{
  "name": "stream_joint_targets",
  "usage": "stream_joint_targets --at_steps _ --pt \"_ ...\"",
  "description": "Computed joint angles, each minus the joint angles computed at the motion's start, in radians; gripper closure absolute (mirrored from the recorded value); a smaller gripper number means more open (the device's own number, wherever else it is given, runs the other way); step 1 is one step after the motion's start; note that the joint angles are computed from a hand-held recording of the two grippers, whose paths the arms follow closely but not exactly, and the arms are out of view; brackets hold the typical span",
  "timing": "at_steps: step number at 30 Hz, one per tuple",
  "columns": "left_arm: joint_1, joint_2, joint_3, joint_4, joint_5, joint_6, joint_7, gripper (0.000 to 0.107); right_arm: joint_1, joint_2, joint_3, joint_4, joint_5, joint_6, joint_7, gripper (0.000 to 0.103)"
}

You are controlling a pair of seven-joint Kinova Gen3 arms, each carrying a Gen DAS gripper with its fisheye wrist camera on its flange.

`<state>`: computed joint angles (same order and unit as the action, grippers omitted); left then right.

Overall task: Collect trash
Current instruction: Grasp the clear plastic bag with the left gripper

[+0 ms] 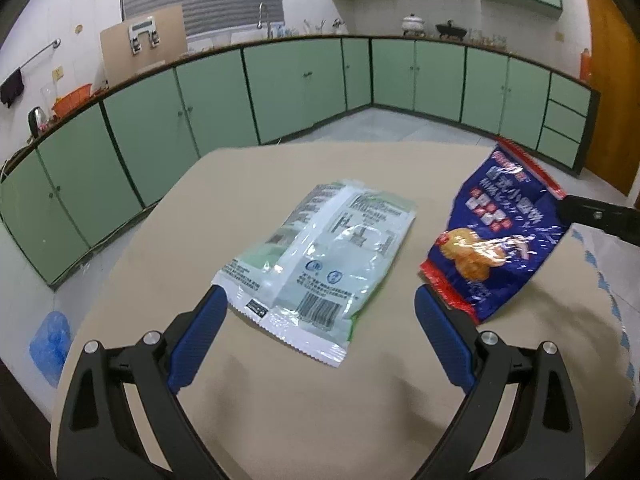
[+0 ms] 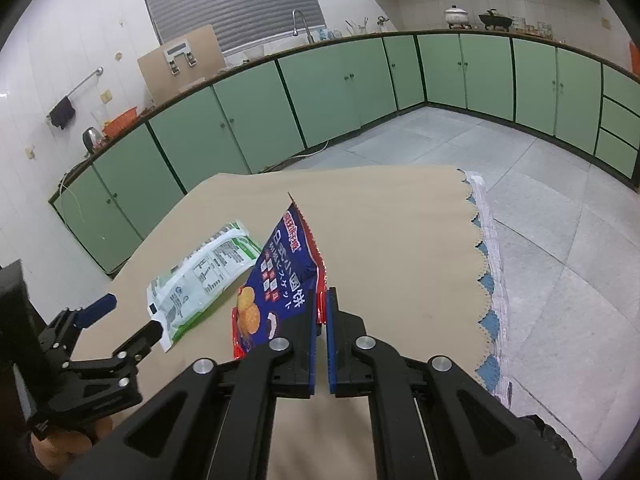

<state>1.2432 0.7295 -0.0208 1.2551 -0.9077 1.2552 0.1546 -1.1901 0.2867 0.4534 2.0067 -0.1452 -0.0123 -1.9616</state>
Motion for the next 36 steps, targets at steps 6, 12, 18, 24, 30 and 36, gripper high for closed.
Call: stream_joint_targets --at_steps 6,12,18,24,30,36 --pt "-0.028 -0.001 0.005 -0.001 0.021 -0.013 -0.03 0.016 0.114 -0.005 -0.109 0.004 -0.016 -0.013 0.009 0.099" --pt "-0.055 0.003 0.008 -0.008 0.052 -0.03 -0.068 0.016 0.104 0.008 -0.097 -0.004 -0.023 0.001 0.004 0.099" --pt "-0.087 0.001 0.01 -0.009 0.097 -0.054 -0.098 0.016 0.152 0.023 -0.145 -0.019 -0.001 0.017 -0.022 0.099" --pt "-0.158 -0.001 0.026 -0.017 0.205 -0.105 -0.185 0.029 0.165 0.021 -0.16 -0.016 0.029 0.021 -0.049 0.099" --pt "-0.121 0.004 0.004 -0.036 0.183 -0.11 -0.213 0.098 0.138 0.016 -0.136 -0.014 0.05 0.027 -0.071 0.099" --pt "-0.085 -0.04 -0.009 0.01 0.145 -0.123 -0.165 0.104 0.108 0.005 -0.102 -0.002 0.068 0.019 -0.089 0.099"
